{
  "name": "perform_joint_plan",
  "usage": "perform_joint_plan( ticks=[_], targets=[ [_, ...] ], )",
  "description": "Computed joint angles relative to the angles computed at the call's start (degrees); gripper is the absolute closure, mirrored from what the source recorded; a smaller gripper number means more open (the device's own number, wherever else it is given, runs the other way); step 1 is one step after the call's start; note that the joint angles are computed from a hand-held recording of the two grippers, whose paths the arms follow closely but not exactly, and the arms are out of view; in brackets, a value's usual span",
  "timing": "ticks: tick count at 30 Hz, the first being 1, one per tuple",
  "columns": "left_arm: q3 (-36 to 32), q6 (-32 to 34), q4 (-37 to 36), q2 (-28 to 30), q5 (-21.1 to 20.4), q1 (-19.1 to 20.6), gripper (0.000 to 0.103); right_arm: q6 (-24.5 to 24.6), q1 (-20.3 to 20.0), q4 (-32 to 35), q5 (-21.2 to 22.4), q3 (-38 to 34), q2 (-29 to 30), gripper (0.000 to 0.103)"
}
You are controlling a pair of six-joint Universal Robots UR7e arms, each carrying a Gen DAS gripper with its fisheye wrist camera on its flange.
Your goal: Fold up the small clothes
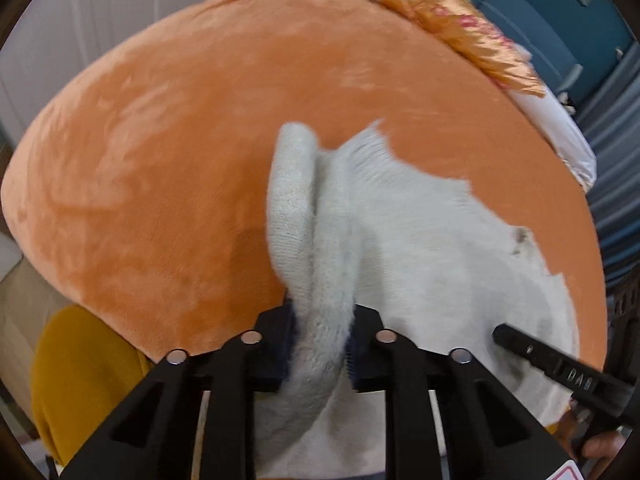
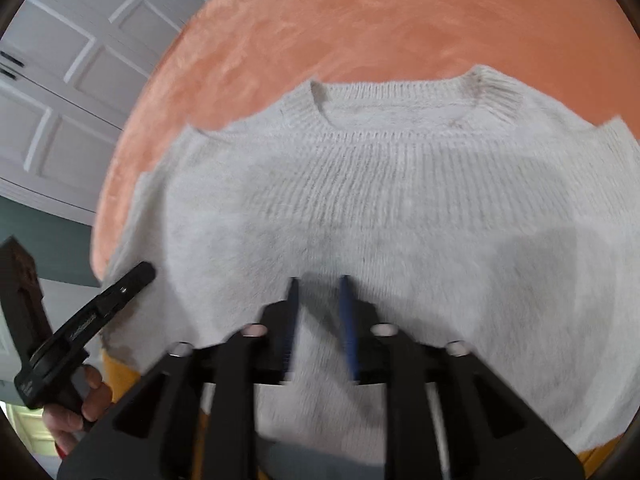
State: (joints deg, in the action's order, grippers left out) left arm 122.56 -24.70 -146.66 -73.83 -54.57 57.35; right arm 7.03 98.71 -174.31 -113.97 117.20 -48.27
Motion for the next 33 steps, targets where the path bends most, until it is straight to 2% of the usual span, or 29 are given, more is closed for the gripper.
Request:
perform_joint_plan(
  ticks=[4, 6, 12, 20, 26, 29, 30, 31, 33],
  targets=[
    [0.39, 1.6, -0.29, -1.25, 0.37, -4.88, 0.09, -2.75, 0.61, -4.73, -2.43, 5.51, -4.22, 0.066],
    [0.01, 2.27, -1.11, -1.14, -1.26, -7.49, 0.091, -2.92, 0.33, -6.65, -3.14, 8.05, -6.06, 0.066],
    [-1.71, 5.66, -3.77, 3.35, -3.89, -15.56, 0.091, -2.63, -2.92, -13.86, -5.07, 17.6, -12.35, 0.066],
    [-6.06, 7.76, -3.36, 16.41, -9.43, -20.57, 0.092, -1.7, -9.08, -21.66, -3.09, 27.23, -20.08, 0.066],
    [-6.91, 5.95, -0.23, 24.85, -8.92, -21.01, 0.091, -1.8, -13.47, -24.25, -1.16, 31.65, -25.07, 0.066],
    [-6.18, 6.0, -0.88, 26.54, -6.26, -21.95, 0.085, -1.77, -15.1, -25.06, 0.56, 33.1, -27.3, 0.066],
    [-5.65, 5.73, -1.31, 26.01, -5.67, -22.43, 0.079, -1.81, -15.54, -25.32, 1.31, 33.44, -28.08, 0.066],
    [-5.27, 5.43, -1.55, 25.26, -6.42, -22.55, 0.069, -1.81, -15.89, -25.46, 1.95, 33.61, -28.58, 0.065],
    [-3.6, 5.21, -3.23, 22.73, -8.28, -22.98, 0.064, -1.55, -16.53, -25.24, 3.75, 33.78, -30.11, 0.062]
  ],
)
